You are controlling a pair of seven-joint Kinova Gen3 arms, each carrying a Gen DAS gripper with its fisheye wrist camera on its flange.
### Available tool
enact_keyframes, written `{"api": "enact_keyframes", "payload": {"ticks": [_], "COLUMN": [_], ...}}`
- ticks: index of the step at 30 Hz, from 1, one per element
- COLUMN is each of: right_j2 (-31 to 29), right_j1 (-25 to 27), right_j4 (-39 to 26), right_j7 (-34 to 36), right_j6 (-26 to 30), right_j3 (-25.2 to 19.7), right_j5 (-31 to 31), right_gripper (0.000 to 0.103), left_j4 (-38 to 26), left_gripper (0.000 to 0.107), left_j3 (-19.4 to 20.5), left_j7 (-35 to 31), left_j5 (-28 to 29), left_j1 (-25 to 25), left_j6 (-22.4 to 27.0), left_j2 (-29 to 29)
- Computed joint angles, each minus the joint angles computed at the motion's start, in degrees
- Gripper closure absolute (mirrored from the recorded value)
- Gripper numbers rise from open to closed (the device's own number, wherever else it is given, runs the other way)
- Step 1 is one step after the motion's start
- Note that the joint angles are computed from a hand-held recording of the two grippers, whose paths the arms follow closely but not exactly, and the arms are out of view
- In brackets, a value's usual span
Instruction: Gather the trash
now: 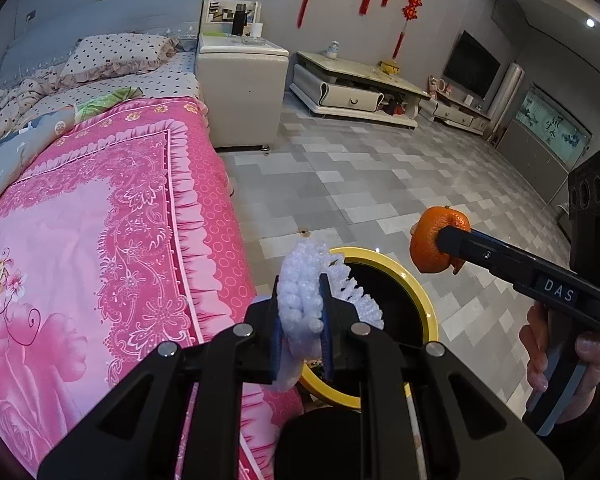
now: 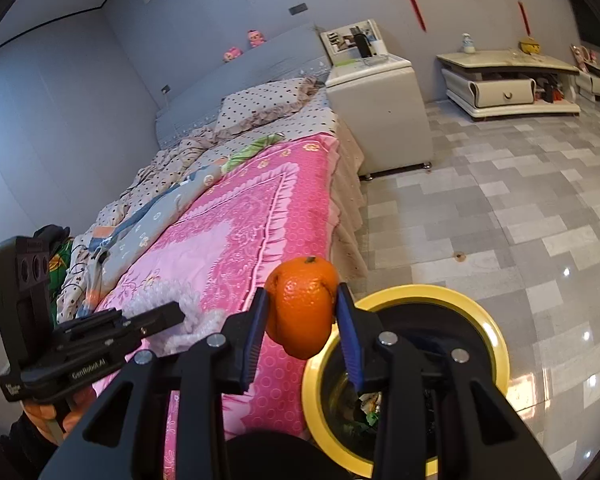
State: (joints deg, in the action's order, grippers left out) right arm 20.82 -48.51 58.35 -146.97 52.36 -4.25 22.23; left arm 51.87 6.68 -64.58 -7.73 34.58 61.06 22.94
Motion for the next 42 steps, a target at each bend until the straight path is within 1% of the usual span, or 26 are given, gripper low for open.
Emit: {"api": "enact_keyframes", "payload": {"ticks": [4,9,12,15,19,22,23,25,27,31,34,42], "right_j2": [-0.33,-0.77,-0.73,-1.47,-1.96,-2.25,-2.39,-2.70,-2.70,-3.12,-3.34,-2.27], "right_j1": [1.59,3.33,3.17,4.41,5.02,5.10,5.19,5.60,5.52,5.66,5.60,5.48], "right_j4": [2.62,5.93,6.94,9.26,10.45,10.94,11.13,11.68,11.58,11.96,11.96,9.96], "right_j7": [-1.47,-2.97,-4.69,-5.73,-7.21,-8.31,-8.68,-9.22,-9.91,-11.26,-12.07,-11.32], "right_j6": [-1.14,-2.22,-1.45,-3.04,-3.40,-3.30,-3.39,-3.90,-3.25,-2.85,-2.15,-0.22], "right_j3": [0.21,0.16,0.66,0.31,0.31,0.46,0.43,0.27,0.35,0.33,0.25,-0.63], "right_j5": [-1.18,-2.28,-1.22,-1.92,-1.43,-0.65,-0.51,-0.57,-0.08,0.60,1.21,0.40], "right_gripper": [0.070,0.070,0.070,0.070,0.069,0.067,0.066,0.065,0.064,0.063,0.062,0.062], "left_j4": [-2.69,-5.92,-6.83,-8.33,-9.79,-11.05,-11.01,-10.65,-9.98,-7.96,-6.72,-0.86], "left_gripper": [0.092,0.092,0.092,0.091,0.090,0.088,0.088,0.083,0.080,0.068,0.068,0.068], "left_j3": [0.57,0.10,0.01,0.00,-0.16,-0.14,-0.21,-0.23,-0.12,0.08,0.19,0.52], "left_j7": [-0.54,-1.10,-1.56,-2.19,-2.43,-2.71,-2.75,-2.72,-2.75,-2.61,-2.26,-1.52], "left_j5": [1.06,1.17,2.09,3.12,4.07,4.98,5.16,5.56,6.10,6.93,7.25,7.46], "left_j1": [0.68,2.49,2.70,2.75,3.02,2.91,2.95,2.97,2.72,2.05,1.68,0.27], "left_j6": [0.75,2.16,2.47,3.40,4.03,4.38,4.20,3.83,3.31,1.92,1.38,-2.03], "left_j2": [3.01,6.57,8.21,10.07,11.57,12.40,12.37,12.11,11.76,10.66,9.78,5.91]}}
